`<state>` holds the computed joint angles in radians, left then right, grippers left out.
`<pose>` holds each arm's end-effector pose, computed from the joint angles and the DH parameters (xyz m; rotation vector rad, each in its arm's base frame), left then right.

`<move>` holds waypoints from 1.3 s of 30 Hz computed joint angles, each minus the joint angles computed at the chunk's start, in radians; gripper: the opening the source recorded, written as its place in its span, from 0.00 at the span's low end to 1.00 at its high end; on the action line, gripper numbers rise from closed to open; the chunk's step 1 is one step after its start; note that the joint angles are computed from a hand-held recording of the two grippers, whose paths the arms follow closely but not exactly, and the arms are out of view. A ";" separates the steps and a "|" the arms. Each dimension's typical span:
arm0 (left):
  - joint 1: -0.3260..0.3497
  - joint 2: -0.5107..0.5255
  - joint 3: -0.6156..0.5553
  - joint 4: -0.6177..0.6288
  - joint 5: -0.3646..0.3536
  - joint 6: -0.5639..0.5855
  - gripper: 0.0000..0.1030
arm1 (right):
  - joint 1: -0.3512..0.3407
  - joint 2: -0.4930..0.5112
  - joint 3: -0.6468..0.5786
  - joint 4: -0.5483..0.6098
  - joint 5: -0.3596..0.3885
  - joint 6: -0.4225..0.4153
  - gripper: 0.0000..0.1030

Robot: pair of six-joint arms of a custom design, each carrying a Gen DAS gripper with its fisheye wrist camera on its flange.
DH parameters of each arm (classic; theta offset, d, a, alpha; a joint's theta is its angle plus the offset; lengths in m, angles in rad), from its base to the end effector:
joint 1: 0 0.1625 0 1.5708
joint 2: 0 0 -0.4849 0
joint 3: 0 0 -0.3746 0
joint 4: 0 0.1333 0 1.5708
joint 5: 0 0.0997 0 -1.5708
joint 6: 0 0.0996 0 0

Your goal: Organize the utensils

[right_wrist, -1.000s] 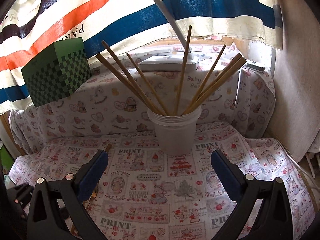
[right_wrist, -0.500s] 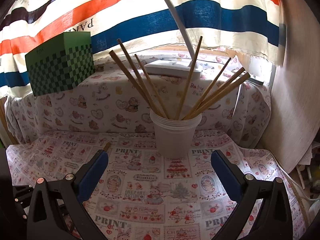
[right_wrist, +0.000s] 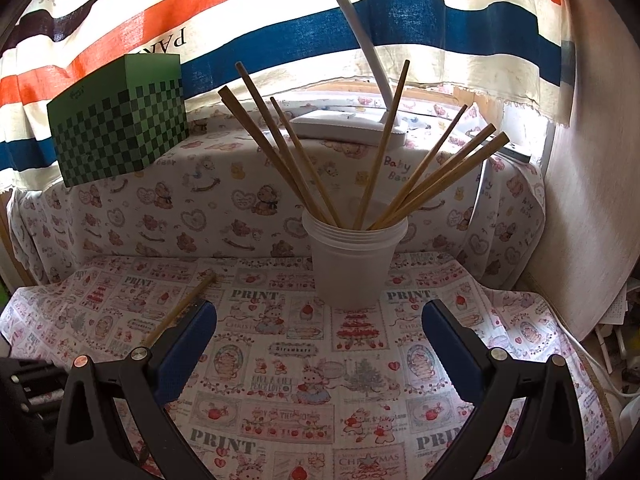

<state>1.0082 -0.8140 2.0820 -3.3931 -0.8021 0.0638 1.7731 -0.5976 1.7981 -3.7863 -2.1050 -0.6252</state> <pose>-0.1312 -0.5877 0.1491 0.4733 2.3511 -0.8946 0.2139 -0.6318 0.1256 0.5810 -2.1601 1.0753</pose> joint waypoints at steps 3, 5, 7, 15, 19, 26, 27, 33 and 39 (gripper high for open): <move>-0.015 0.007 0.025 -0.179 0.014 0.086 0.05 | -0.003 -0.003 -0.003 0.020 -0.003 0.020 1.00; -0.019 0.009 0.035 -0.265 0.016 0.115 0.05 | -0.009 -0.017 0.002 0.062 0.014 0.053 1.00; -0.017 0.002 0.043 -0.326 -0.002 0.122 0.05 | -0.017 -0.033 0.008 0.110 0.042 0.089 1.00; -0.040 0.032 0.043 -0.549 0.061 0.238 0.05 | -0.033 -0.059 0.009 0.278 0.092 0.172 0.82; -0.052 0.039 0.050 -0.617 0.089 0.288 0.05 | -0.056 -0.092 -0.004 0.528 0.209 0.240 0.59; -0.057 0.031 0.059 -0.660 0.095 0.289 0.05 | -0.035 -0.062 -0.082 0.826 0.228 0.321 0.35; -0.060 0.033 0.060 -0.672 0.099 0.295 0.05 | -0.029 -0.056 -0.087 0.831 0.221 0.326 0.35; -0.064 0.041 0.059 -0.715 0.117 0.324 0.05 | 0.008 0.012 -0.154 0.796 0.104 0.358 0.32; -0.040 0.018 0.054 -0.649 0.110 0.246 0.05 | 0.009 0.062 -0.249 0.890 0.068 0.387 0.23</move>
<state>0.9683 -0.7956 2.1363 -4.0423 -0.6921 0.3094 1.7824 -0.5358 1.5487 -2.8959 -2.0369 -0.2379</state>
